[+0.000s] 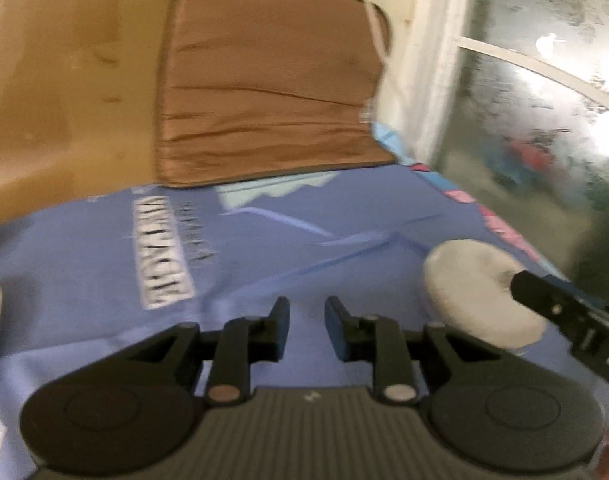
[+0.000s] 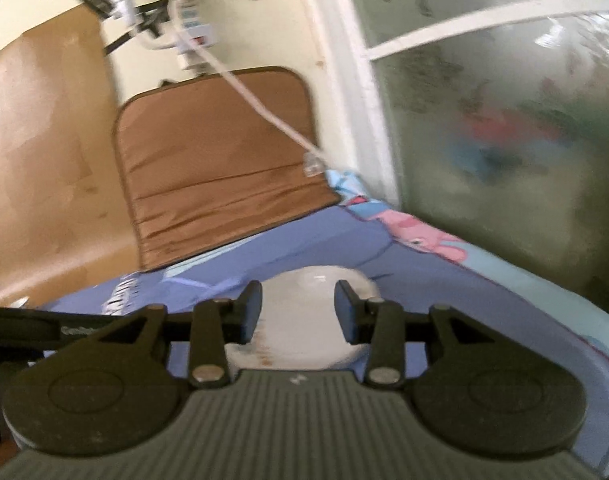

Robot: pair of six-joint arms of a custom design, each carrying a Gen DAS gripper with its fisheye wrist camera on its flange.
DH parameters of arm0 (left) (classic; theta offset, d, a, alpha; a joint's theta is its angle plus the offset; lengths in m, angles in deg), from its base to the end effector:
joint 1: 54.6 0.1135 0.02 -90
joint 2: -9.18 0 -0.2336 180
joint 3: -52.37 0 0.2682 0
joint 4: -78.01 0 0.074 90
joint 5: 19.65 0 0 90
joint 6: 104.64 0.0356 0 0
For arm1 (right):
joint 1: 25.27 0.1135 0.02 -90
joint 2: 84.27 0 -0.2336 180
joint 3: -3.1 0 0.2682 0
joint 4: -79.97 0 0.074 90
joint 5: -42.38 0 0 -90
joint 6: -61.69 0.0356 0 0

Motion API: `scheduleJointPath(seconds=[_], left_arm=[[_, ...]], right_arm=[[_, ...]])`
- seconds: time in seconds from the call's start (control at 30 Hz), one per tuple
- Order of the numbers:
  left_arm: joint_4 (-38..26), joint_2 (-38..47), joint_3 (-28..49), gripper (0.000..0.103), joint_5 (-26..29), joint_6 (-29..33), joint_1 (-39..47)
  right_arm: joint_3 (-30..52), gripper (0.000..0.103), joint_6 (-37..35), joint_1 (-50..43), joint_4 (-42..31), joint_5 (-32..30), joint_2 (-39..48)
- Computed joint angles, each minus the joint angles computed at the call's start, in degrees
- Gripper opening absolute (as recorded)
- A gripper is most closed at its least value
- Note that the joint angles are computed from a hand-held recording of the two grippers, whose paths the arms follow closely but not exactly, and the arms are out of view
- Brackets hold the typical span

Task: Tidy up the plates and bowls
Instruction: 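Withdraw the right gripper from the dish stack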

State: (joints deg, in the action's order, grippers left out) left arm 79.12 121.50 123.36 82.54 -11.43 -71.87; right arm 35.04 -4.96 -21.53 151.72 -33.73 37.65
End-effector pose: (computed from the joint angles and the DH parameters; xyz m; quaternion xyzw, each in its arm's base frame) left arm 0.3732 -0.1239 0.0822 0.2043 0.8797 -0.1468 0.4036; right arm 0.2467 0.0076 0.0096 0.2068 0.7804 0.0410 0.5886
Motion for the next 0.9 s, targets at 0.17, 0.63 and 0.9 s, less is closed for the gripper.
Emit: scheduleJointPath(seconds=[0.17,0.63,0.9], left_arm=[[3.4,-1.4,-4.1,0.023,-0.7,2.2,5.7],[12.3,-0.5,-9.8,0.031,2.1,4.9,18.2],[16.0,-0.2,-11.4,0.034,5.6,5.0,19.6]], right_arm=[[3.0,0.043,-0.8,5.7,-7.2,0.5,-2.9],[12.3,0.043,-0.2,16.7,-24.4,0.9,-5.6],[17.5,0.044,0.5,18.3,-25.3,4.6,-0.5]])
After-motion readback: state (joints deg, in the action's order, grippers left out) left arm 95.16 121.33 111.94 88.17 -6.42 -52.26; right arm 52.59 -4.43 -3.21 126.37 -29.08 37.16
